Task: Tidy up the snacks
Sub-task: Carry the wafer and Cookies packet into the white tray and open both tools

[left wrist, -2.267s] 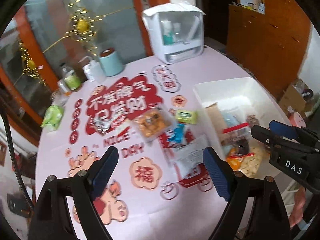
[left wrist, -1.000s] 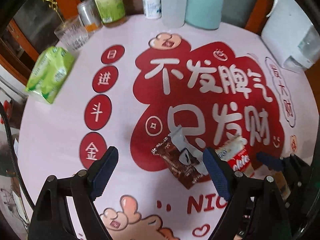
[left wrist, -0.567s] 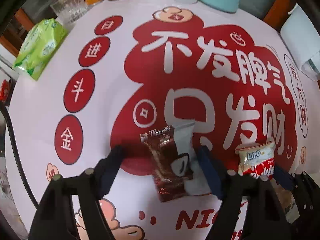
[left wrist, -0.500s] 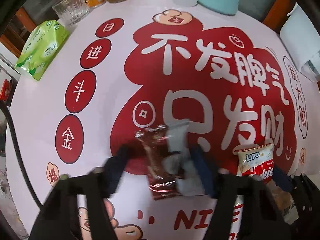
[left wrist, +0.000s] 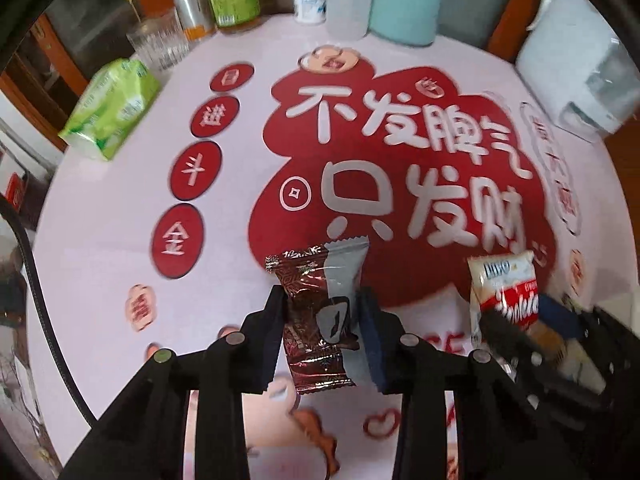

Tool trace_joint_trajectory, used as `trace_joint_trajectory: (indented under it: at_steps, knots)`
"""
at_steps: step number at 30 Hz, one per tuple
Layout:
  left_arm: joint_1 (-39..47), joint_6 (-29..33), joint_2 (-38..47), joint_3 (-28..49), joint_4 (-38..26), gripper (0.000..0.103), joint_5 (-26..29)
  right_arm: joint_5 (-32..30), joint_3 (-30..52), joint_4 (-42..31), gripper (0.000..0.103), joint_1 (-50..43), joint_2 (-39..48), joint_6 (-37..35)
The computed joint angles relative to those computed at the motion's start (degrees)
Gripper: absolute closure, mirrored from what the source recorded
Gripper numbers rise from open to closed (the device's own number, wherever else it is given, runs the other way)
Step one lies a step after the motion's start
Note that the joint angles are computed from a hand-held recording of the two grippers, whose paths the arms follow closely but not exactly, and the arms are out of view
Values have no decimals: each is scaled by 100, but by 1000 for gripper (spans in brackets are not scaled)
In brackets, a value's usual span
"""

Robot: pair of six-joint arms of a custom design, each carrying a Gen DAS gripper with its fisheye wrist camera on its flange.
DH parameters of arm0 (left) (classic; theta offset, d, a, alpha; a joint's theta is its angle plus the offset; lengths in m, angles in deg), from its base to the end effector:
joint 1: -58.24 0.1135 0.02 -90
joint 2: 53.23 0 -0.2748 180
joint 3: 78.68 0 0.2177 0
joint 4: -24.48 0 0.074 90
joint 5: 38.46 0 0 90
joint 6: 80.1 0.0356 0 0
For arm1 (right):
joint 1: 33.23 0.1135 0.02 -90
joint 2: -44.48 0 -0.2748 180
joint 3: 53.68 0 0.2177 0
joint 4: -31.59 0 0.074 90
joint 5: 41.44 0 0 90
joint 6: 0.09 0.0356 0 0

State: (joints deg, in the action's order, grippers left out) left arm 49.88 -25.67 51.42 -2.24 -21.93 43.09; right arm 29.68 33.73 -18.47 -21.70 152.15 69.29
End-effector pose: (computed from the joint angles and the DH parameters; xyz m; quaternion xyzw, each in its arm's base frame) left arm 0.3078 -0.0399 0.1712 -0.2421 0.9583 0.0178 0.1511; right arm 0.3347 0.0800 0.1986 -0.2961 0.9262 0.1477 0.1809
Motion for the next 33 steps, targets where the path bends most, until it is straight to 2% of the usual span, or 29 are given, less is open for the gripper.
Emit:
trace_joint_trajectory:
  at_steps: [7, 11, 16, 20, 23, 28, 33]
  knots:
    - [-770, -154, -1693, -219, -980, 69, -505, -814, -597, -815, 58, -892, -1432, -560]
    - [-1695, -717, -2317, 13, -1677, 69, -819, -1222, -801, -1562, 58, -1763, -2106, -1285]
    - [-3039, -1610, -2443, 404, -2179, 69, -1135, -1664, -749, -2527, 57, -3257, -2484, -2406]
    - [-4205, -2249, -1998, 1034, -2511, 69, -1532, -1802, -435, -3188, 57, -4574, -2361, -3319]
    - [-4832, -2368, -1452, 1623, -2619, 69, -1829, -1778, -89, -3382, 57, -5542, -2063, -3784]
    - [-5207, -2122, -580, 2542, -2385, 69, -1742, -1627, 464, -3190, 57, -6433, -1552, -3722]
    - [-5376, -1668, 500, 3811, -2238, 69, -1507, -1436, 873, -2797, 57, -6857, -1171, -3380]
